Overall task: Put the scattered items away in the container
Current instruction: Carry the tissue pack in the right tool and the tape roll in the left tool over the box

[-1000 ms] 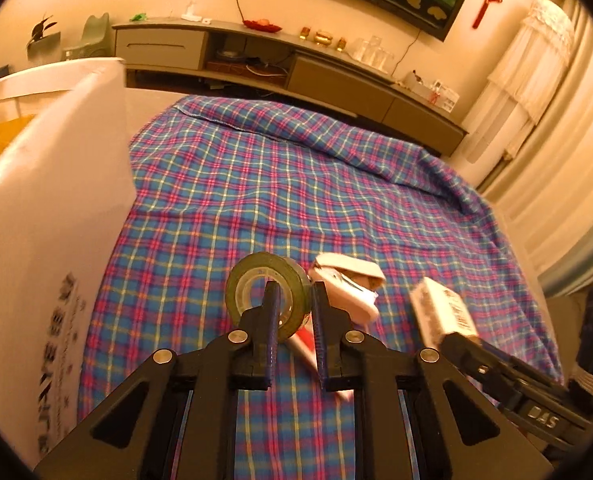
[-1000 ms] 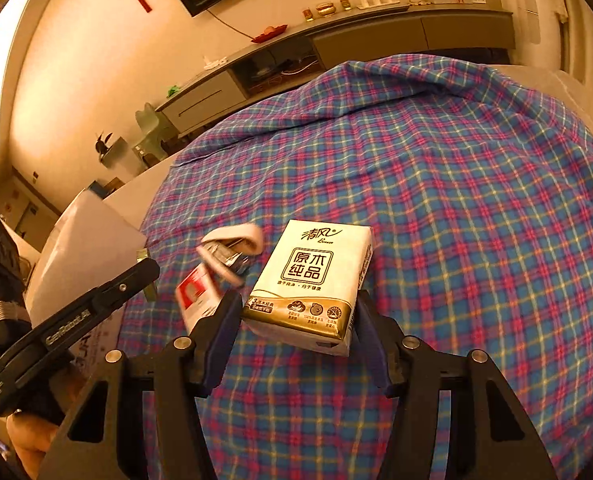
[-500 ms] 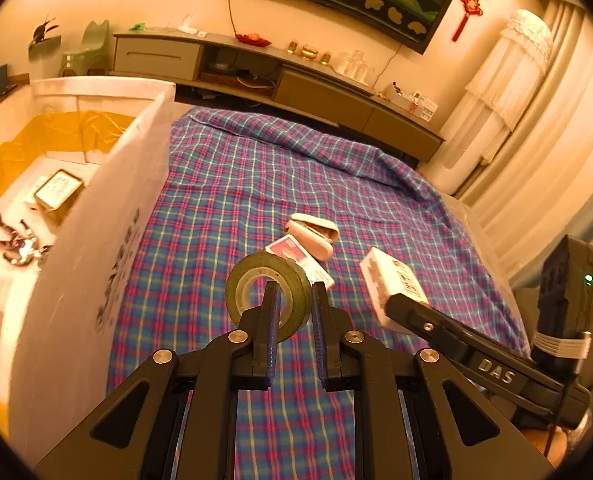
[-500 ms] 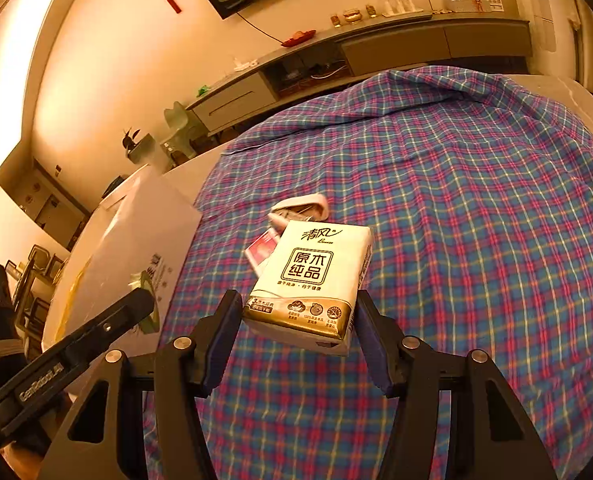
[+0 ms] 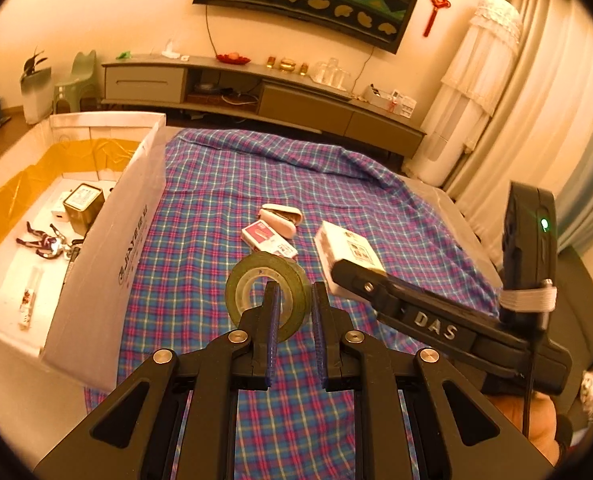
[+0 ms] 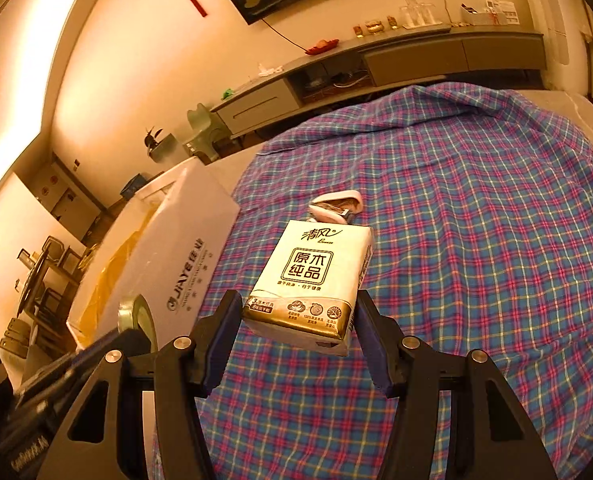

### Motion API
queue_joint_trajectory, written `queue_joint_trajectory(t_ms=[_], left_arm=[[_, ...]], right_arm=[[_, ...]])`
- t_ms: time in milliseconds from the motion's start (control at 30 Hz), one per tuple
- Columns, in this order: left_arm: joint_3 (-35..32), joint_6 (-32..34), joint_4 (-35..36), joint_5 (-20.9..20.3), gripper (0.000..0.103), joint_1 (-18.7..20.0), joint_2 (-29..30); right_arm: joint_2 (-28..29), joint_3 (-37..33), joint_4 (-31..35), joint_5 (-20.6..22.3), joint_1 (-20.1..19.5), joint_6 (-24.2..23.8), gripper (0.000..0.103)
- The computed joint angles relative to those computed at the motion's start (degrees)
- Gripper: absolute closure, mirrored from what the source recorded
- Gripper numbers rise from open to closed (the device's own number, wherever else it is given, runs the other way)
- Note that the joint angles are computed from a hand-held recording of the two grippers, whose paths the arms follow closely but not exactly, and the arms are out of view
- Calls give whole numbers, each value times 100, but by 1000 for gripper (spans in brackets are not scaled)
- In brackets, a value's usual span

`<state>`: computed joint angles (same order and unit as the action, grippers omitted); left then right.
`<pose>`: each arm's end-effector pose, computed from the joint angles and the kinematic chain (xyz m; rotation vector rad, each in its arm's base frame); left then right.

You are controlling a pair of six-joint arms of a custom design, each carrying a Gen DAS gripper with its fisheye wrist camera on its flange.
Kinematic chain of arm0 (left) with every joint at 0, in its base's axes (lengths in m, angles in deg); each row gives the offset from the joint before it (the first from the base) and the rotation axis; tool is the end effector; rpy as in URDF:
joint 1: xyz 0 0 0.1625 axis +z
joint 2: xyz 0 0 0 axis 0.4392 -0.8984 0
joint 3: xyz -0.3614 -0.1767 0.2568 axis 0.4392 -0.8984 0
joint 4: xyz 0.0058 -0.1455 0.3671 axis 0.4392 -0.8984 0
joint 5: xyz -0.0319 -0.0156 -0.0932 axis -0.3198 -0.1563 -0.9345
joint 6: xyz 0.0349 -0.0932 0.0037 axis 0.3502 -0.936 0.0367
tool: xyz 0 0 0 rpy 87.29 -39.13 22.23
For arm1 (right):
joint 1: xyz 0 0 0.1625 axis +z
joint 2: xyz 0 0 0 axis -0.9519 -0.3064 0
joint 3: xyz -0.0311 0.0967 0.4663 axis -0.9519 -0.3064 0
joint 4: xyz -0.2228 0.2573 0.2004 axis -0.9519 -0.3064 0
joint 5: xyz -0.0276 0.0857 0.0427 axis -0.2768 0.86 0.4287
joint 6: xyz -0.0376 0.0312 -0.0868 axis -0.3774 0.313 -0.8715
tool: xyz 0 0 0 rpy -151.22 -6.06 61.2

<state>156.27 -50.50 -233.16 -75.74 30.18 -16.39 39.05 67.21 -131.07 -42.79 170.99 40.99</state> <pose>-0.2132 -0.6205 0.1593 0.9336 2.6492 -0.6920 0.1797 -0.5884 0.1239 -0.0825 -2.4940 1.2022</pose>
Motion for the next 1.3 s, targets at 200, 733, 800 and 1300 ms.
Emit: queue_joint_trajectory(t_ms=[200, 733, 800, 1300], left_arm=[[393, 58, -216, 139, 88, -119, -248], [1047, 311, -621, 414, 88, -305, -788], [1113, 317, -645, 398, 88, -327, -845], [1262, 267, -749, 263, 88, -230, -1290]], right_arm=[[-26, 81, -99, 35, 125, -44, 45], [-19, 169, -310, -33, 475, -280, 45], [17, 158, -366, -100, 557, -377, 45], [292, 20, -513, -450, 1037, -1008, 45]])
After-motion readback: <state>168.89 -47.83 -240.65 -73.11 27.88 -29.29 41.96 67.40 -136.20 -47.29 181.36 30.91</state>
